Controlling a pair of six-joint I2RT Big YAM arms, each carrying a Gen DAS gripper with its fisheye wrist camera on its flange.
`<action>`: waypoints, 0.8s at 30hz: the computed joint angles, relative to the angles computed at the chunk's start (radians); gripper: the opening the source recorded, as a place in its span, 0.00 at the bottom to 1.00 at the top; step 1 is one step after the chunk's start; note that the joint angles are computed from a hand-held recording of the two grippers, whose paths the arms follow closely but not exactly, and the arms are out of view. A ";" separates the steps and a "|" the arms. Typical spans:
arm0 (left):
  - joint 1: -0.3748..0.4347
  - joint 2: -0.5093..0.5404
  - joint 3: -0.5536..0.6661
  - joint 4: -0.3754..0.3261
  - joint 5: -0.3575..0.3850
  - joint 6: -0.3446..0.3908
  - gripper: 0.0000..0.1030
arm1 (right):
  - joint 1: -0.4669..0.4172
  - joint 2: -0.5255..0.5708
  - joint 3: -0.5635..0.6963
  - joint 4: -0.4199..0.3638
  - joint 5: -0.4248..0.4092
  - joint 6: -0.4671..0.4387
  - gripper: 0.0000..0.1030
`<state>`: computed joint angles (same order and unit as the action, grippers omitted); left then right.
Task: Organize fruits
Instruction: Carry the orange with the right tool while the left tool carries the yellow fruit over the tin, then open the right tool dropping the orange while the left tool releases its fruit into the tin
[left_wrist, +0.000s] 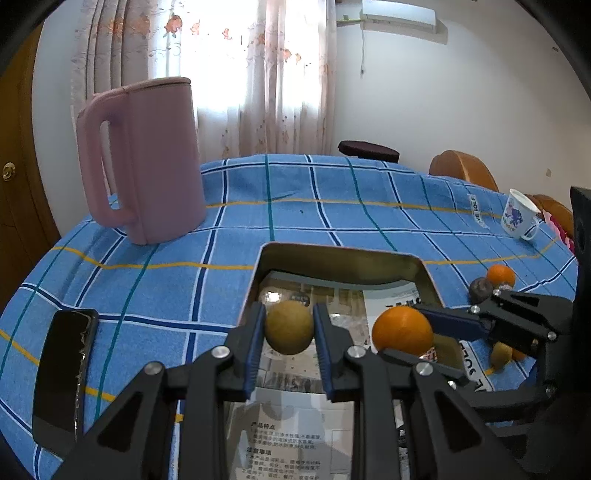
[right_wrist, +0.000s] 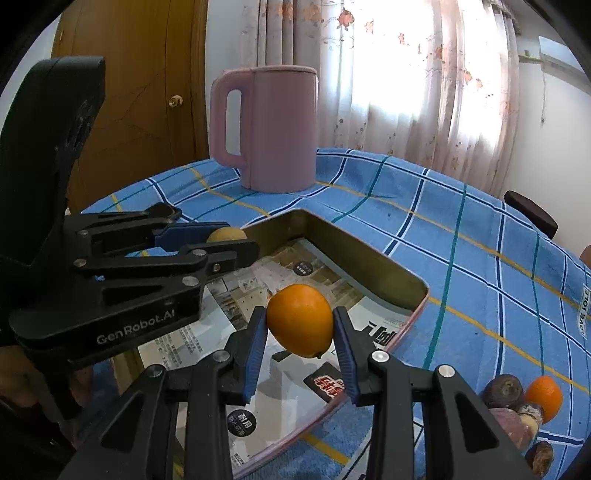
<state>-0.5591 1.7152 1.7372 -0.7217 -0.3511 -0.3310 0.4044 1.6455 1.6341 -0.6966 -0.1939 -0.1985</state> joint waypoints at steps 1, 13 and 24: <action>0.001 0.002 0.002 -0.003 0.001 0.000 0.26 | 0.002 0.002 0.003 -0.007 0.001 -0.003 0.37; -0.005 -0.020 -0.029 0.025 -0.020 -0.019 0.60 | 0.015 0.004 0.008 -0.023 0.031 -0.006 0.45; -0.113 -0.079 -0.077 0.172 -0.042 0.019 0.83 | -0.113 -0.248 -0.257 0.115 0.027 0.030 0.52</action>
<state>-0.6723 1.6362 1.6602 -0.5497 -0.3929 -0.3119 0.2916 1.3974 1.3767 -0.5813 -0.1671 -0.1684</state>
